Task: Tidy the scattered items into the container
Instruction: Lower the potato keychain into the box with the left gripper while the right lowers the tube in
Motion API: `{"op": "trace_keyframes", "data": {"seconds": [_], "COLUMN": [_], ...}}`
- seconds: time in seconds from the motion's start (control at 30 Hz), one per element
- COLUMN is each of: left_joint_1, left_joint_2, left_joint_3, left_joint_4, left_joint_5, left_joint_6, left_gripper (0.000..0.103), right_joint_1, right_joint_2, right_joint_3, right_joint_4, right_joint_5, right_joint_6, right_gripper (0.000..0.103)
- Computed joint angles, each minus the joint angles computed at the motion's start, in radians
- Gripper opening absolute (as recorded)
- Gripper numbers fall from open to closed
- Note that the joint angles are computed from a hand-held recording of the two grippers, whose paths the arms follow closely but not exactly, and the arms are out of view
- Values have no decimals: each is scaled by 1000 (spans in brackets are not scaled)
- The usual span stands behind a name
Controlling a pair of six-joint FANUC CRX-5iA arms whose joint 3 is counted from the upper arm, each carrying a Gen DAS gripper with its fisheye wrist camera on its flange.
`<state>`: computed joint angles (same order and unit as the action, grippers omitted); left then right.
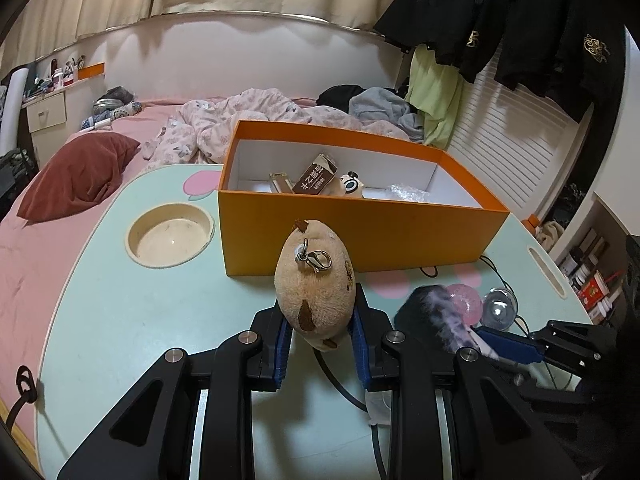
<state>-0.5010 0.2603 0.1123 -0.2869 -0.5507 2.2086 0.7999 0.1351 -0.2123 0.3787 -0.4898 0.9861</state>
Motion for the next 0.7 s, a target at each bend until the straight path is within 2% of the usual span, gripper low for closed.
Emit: {"op": "trace_keyframes", "data": {"seconds": [0.13,0.23,0.33,0.43,0.6,0.7], "left_joint_1": [-2,-8,1,24,3,18], "left_joint_2": [-5,-16,-34,-40,-22,17], "left_joint_3": [-5,-13,-42,-57,72,155], "left_joint_4": [-16,-50,-38,43,-95,-64], "left_joint_5": [10,26,76,104,8,-32], "left_joint_6": [15,43,37,-40,33,-29], "left_gripper": [27,27,27,27,27,27], "right_joint_1": [-44,-65,-95,-109,-119,-130], "right_joint_2": [-20,-58,-89,-89,-17,57], "right_joint_3": [50,54,83,112,192,299], "right_joint_4": [-277,-395,-533,-529,-373,-367], "right_joint_5": [6,23,27,43,84,57], "right_joint_6": [205,316,443,434,273,256], "right_gripper": [17,17,17,17,17,17]}}
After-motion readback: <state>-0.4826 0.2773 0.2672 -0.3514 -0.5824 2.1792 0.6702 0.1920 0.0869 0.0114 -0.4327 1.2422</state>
